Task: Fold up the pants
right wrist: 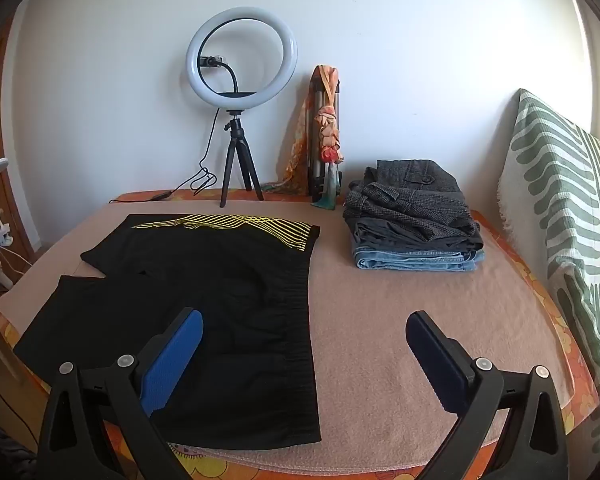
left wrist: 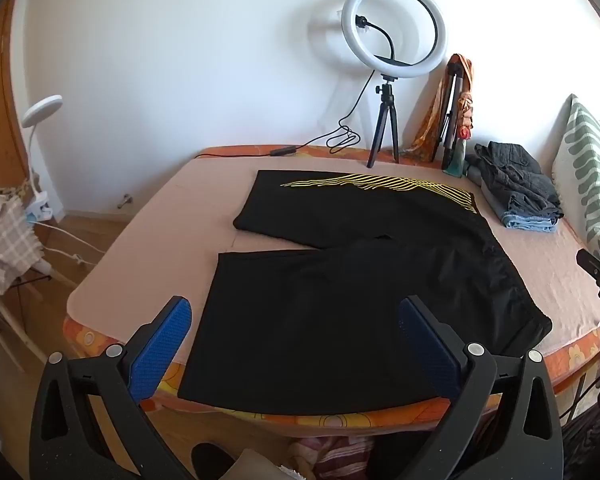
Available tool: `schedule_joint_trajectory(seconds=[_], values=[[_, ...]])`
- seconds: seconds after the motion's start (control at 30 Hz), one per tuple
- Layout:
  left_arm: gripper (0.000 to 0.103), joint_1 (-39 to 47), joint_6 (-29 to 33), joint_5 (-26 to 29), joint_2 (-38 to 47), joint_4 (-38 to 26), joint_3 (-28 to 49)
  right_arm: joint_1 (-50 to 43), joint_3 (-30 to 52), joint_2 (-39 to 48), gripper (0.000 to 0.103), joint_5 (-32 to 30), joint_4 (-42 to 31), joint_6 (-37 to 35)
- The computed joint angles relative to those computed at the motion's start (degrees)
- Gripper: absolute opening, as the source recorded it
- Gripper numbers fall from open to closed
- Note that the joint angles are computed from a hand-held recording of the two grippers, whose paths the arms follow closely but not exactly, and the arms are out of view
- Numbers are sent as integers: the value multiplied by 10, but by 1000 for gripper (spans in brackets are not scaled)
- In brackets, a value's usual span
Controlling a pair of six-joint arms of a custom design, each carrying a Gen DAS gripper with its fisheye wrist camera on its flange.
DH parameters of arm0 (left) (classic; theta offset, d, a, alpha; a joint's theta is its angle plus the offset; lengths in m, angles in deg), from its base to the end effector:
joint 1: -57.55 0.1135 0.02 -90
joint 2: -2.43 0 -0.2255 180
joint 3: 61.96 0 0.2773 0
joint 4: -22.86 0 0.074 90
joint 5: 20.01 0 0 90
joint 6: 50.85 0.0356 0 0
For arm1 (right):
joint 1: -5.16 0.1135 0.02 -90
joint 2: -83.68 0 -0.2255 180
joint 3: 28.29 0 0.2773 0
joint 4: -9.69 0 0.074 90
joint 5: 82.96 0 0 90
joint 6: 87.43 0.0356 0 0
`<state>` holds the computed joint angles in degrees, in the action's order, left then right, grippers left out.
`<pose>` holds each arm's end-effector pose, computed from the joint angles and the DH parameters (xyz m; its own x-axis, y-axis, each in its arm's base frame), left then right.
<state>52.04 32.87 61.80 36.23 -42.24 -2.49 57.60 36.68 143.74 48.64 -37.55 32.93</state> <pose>0.1666 -0.0110 0.2897 -0.6268 -0.0483 -0.7777 -0.0836 0.9965 0.0054 0.1761 0.1902 0.2649 -0.5026 -0.0336 -0.8639 -0.0458 0.9989 -0.0121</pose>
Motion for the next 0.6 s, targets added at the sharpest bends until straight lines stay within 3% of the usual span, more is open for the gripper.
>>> schedule_joint_trajectory(seconds=[0.07, 0.6], values=[[103, -26, 0, -27, 4, -4, 4, 0, -1, 0, 103, 0, 0, 0], [103, 6, -8, 9, 6, -3, 5, 2, 1, 6, 103, 1, 3, -2]])
